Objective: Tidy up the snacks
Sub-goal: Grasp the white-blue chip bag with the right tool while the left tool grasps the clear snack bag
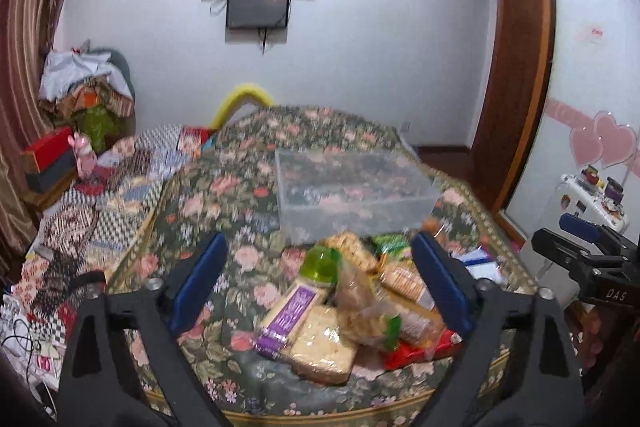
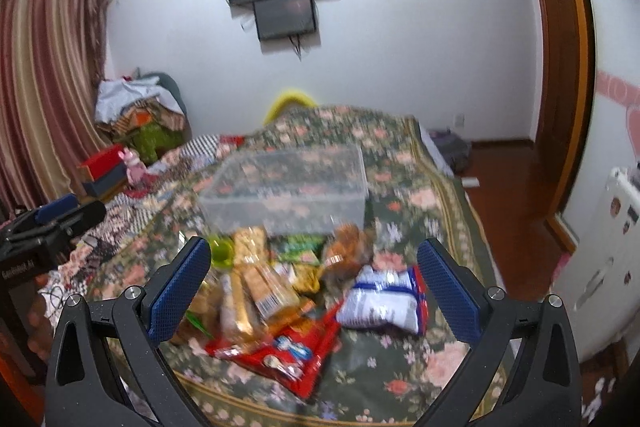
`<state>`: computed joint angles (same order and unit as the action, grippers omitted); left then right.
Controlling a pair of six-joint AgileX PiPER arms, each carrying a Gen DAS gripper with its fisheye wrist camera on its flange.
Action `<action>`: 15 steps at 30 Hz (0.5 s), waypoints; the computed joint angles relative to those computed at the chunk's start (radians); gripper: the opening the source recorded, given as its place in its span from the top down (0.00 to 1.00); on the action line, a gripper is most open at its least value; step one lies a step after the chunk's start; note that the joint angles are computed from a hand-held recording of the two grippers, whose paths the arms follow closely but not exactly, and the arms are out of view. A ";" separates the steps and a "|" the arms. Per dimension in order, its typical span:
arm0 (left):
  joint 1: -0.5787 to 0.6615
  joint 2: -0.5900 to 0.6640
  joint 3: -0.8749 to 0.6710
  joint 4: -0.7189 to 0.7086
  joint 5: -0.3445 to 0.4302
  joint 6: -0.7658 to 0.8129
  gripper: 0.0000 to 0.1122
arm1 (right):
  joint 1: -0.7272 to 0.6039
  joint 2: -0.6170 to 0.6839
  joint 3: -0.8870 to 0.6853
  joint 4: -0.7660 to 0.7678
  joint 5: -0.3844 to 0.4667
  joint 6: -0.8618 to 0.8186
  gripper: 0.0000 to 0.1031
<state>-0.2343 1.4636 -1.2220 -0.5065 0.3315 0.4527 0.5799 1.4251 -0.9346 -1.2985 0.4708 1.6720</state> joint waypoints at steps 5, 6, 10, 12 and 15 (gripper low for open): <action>0.014 0.083 -0.046 0.048 0.120 -0.073 0.22 | -0.069 0.037 0.006 0.117 -0.069 -0.101 0.01; 0.015 0.101 -0.056 0.034 0.145 -0.073 0.22 | -0.079 0.043 0.005 0.140 -0.078 -0.123 0.02; -0.002 0.152 -0.088 0.004 0.187 -0.071 0.22 | -0.143 0.085 0.002 0.255 -0.128 -0.230 0.03; -0.020 0.176 -0.106 -0.003 0.197 -0.078 0.22 | -0.178 0.101 0.002 0.343 -0.151 -0.308 0.03; -0.049 0.225 -0.153 0.029 0.222 -0.115 0.22 | -0.225 0.124 -0.003 0.457 -0.173 -0.420 0.03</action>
<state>-0.2834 1.6885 -1.3749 -0.4778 0.5533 0.3380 0.3550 1.5491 -0.9378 -0.8416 0.2973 1.2516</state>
